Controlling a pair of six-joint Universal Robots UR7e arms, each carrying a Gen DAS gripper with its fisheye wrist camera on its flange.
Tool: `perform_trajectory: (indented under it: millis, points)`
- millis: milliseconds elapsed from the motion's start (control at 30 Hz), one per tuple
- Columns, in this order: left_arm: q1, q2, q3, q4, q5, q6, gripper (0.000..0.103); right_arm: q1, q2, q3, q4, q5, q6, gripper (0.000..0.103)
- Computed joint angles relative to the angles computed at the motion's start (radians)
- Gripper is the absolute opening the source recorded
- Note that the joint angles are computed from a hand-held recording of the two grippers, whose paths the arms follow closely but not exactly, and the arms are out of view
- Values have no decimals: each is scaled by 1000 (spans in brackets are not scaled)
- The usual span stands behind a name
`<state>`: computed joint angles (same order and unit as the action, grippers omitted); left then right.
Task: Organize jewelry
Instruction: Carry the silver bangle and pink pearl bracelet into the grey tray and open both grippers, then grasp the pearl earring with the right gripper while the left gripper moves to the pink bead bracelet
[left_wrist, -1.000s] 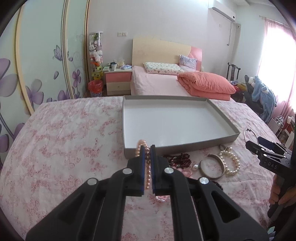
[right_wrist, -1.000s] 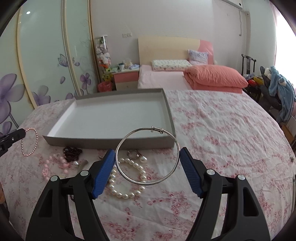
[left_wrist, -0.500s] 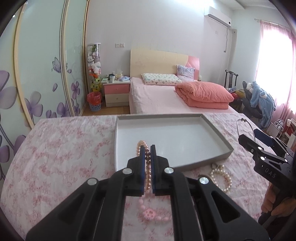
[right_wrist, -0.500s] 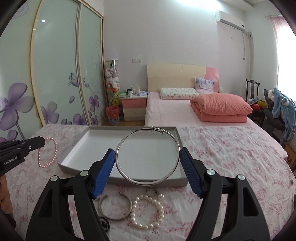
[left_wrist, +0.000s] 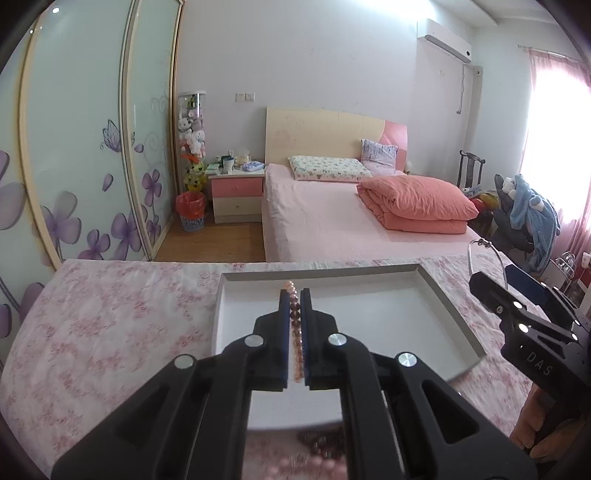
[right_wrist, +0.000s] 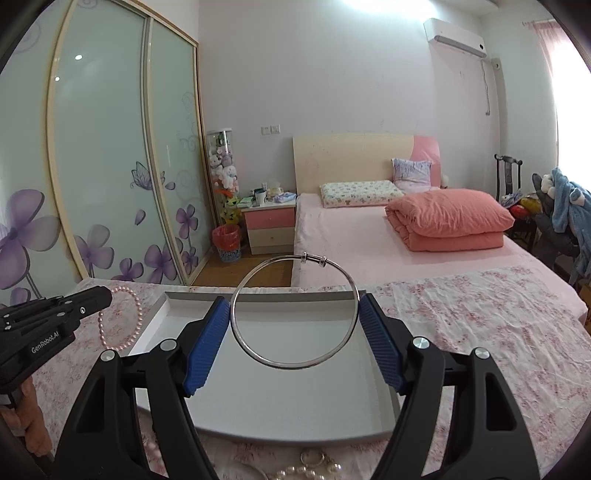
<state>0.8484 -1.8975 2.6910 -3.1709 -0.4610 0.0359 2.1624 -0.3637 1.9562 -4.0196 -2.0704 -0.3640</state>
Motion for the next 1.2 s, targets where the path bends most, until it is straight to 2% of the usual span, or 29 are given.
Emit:
perform_trajectory:
  millis: [133,233,400,533,600,633,700,933,1200]
  points:
    - [128,172,-72,-172,-87,99,7,-31,12,-47,95,15,28,72]
    - [186,256,-112,-240,-124,149,7,-49,27,-90,169,13,46,72]
    - [268,338,-171,-263,-179,174,7,-70,44,-144,290,-3,79,72]
    - [308,375,-200,-251,-209,174,7,-77,45,-163,356,-12,111,73]
    - [321,389,-213,-250,-214,170,9,-82,41,-170,384,-2,124,77]
    - [323,390,-213,-250,-217,169,13,-81,40,-166,372,-4,124,83]
    - [329,386,-216,-246,-221,162,21,-79,39,-156,347,-2,113,84]
    - [324,321,-193,-222,-190,116,22,-83,-4,-83,278,7,115,84]
    - [248,147,-85,-146,-107,67,29,-74,-58,42,170,-4,94,84]
